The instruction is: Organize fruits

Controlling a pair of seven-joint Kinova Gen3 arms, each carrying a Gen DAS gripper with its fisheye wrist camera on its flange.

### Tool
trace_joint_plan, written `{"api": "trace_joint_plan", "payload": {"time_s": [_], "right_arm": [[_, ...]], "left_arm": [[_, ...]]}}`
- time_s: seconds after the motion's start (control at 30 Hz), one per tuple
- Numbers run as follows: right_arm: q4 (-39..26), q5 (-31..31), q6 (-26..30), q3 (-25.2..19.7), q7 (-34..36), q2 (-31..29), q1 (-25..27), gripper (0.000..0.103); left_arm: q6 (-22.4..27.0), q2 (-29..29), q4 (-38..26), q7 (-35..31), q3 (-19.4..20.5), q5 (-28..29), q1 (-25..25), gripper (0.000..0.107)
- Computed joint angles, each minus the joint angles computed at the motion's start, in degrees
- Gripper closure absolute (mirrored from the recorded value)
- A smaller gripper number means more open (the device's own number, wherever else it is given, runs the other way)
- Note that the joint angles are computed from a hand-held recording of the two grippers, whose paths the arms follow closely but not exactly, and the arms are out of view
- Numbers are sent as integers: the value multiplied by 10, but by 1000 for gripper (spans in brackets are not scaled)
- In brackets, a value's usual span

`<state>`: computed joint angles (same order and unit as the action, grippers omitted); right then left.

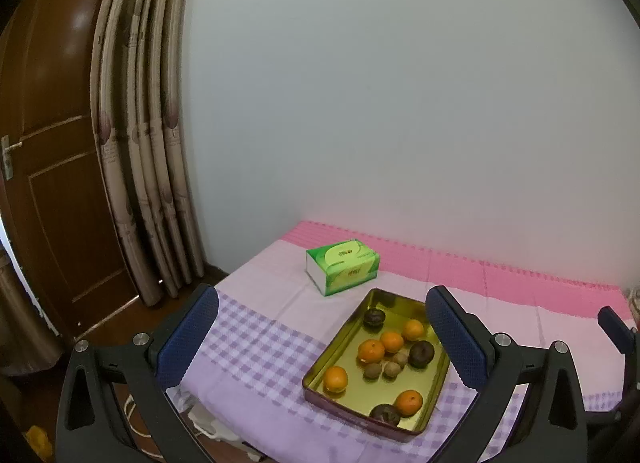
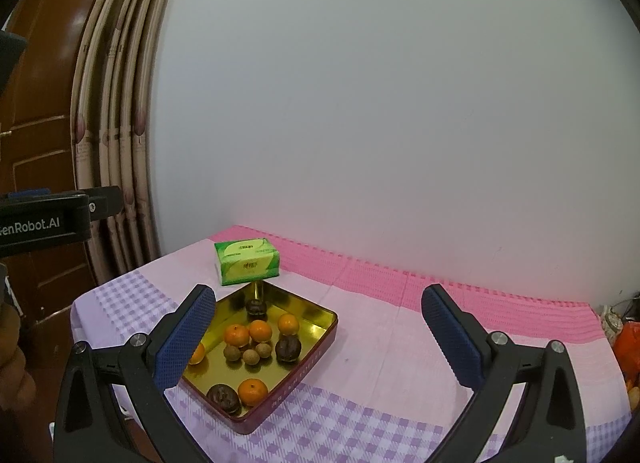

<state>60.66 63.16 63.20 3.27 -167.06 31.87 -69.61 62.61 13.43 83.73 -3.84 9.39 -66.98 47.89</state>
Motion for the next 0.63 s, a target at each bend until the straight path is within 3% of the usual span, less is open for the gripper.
{"api": "trace_joint_plan", "payload": {"time_s": [0.3, 0.63], "right_arm": [[45, -58, -38, -17, 11, -18, 50, 1], [157, -203, -14, -28, 120, -27, 204, 1]], "left_arm": [[-28, 6, 0, -38, -1, 33, -13, 5], [-21, 38, -36, -93, -17, 84, -11, 5]]}}
